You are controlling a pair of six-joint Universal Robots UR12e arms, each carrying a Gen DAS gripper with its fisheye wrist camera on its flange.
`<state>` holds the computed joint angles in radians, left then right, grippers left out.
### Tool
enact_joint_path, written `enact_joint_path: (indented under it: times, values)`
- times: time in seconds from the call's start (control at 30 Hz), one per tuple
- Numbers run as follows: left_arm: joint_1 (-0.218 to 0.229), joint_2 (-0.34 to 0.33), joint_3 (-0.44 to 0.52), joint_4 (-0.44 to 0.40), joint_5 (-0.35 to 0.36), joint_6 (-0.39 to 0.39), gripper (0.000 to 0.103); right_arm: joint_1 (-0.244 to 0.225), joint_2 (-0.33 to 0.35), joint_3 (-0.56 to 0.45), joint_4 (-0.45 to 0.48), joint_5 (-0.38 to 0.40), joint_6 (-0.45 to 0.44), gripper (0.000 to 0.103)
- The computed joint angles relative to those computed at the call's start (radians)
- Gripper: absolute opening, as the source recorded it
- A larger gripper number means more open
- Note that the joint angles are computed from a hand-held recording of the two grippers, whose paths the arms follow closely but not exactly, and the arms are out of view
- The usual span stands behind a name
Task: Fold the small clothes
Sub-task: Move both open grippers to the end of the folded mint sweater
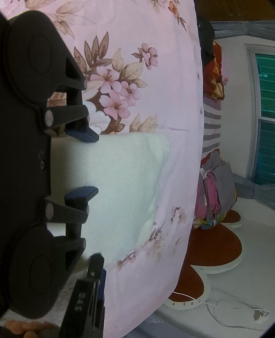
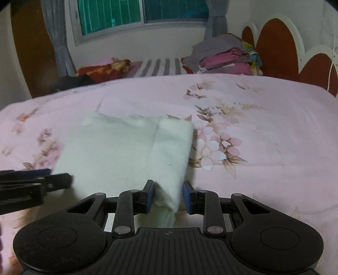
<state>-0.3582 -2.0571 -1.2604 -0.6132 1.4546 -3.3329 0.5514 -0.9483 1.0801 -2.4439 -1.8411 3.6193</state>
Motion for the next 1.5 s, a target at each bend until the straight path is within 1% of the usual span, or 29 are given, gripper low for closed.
enact_joint_path:
  times: [0.1, 0.23, 0.33, 0.47, 0.57, 0.67, 0.73, 0.83, 0.87, 0.93, 0.97, 1.0, 1.07, 1.13, 1.23, 1.27, 1.3, 1.33, 1.37, 1.4, 1.43, 1.47, 1.5]
  values:
    - [-0.002, 0.01, -0.01, -0.015, 0.005, -0.001, 0.049, 0.009, -0.024, 0.029, -0.027, 0.007, -0.01, 0.028]
    - [-0.003, 0.024, -0.024, -0.029, 0.0, -0.013, 0.049, 0.024, -0.054, 0.068, -0.055, 0.026, -0.026, 0.028]
    - [-0.007, 0.039, -0.042, -0.03, 0.004, 0.001, 0.049, 0.035, -0.071, 0.095, -0.068, 0.043, -0.041, 0.028]
    - [-0.008, 0.067, -0.084, -0.032, -0.001, 0.004, 0.049, 0.048, -0.083, 0.116, -0.038, 0.058, -0.075, 0.028]
    - [-0.006, 0.087, -0.12, -0.036, -0.009, 0.009, 0.05, 0.051, -0.098, 0.145, -0.023, 0.073, -0.084, 0.028]
    - [-0.005, 0.099, -0.149, -0.032, -0.023, 0.01, 0.05, 0.058, -0.108, 0.168, -0.006, 0.053, -0.115, 0.028]
    - [-0.007, 0.103, -0.162, -0.017, -0.022, -0.019, 0.05, 0.06, -0.112, 0.18, -0.001, 0.044, -0.13, 0.028]
    - [-0.013, 0.103, -0.154, -0.037, -0.03, -0.044, 0.05, 0.056, -0.119, 0.194, -0.006, 0.045, -0.114, 0.028]
    - [-0.015, 0.102, -0.151, -0.039, -0.036, -0.041, 0.051, 0.057, -0.12, 0.196, -0.003, 0.035, -0.114, 0.028]
    - [-0.025, 0.098, -0.154, -0.021, -0.015, -0.017, 0.052, 0.05, -0.126, 0.207, -0.007, 0.054, -0.09, 0.028]
    - [-0.029, 0.097, -0.157, -0.013, -0.007, -0.015, 0.052, 0.049, -0.129, 0.211, -0.01, 0.063, -0.08, 0.02]
    - [-0.03, 0.097, -0.156, -0.014, -0.005, -0.017, 0.052, 0.046, -0.131, 0.214, -0.018, 0.088, -0.083, 0.009]
    - [-0.028, 0.097, -0.153, -0.018, -0.012, -0.011, 0.052, 0.051, -0.13, 0.213, -0.023, 0.065, -0.088, 0.008]
    - [-0.022, 0.098, -0.149, -0.029, -0.03, -0.007, 0.053, 0.042, -0.138, 0.234, -0.048, 0.092, -0.034, 0.008]
    - [-0.014, 0.098, -0.136, -0.036, -0.029, -0.01, 0.055, 0.034, -0.146, 0.233, -0.048, 0.108, -0.015, 0.009]
    - [-0.012, 0.099, -0.136, -0.022, -0.022, -0.016, 0.059, 0.03, -0.148, 0.231, -0.046, 0.119, -0.01, 0.009]
    - [-0.011, 0.1, -0.135, -0.004, -0.014, -0.021, 0.062, 0.025, -0.149, 0.229, -0.051, 0.131, -0.002, 0.011]
    - [-0.011, 0.1, -0.132, 0.014, -0.004, -0.022, 0.067, 0.022, -0.15, 0.229, -0.061, 0.132, 0.006, 0.015]
    - [-0.011, 0.098, -0.128, 0.03, 0.009, -0.019, 0.072, 0.022, -0.149, 0.224, -0.065, 0.119, 0.014, 0.036]
    - [-0.01, 0.094, -0.119, 0.04, 0.019, -0.015, 0.074, 0.021, -0.146, 0.218, -0.07, 0.105, 0.019, 0.071]
    - [-0.009, 0.088, -0.109, 0.044, 0.027, -0.013, 0.075, 0.021, -0.144, 0.217, -0.086, 0.092, 0.022, 0.078]
    - [-0.006, 0.081, -0.096, 0.043, 0.032, -0.018, 0.075, 0.02, -0.141, 0.216, -0.108, 0.085, 0.017, 0.078]
    - [-0.004, 0.073, -0.085, 0.04, 0.035, -0.028, 0.075, 0.017, -0.136, 0.205, -0.102, 0.085, 0.014, 0.078]
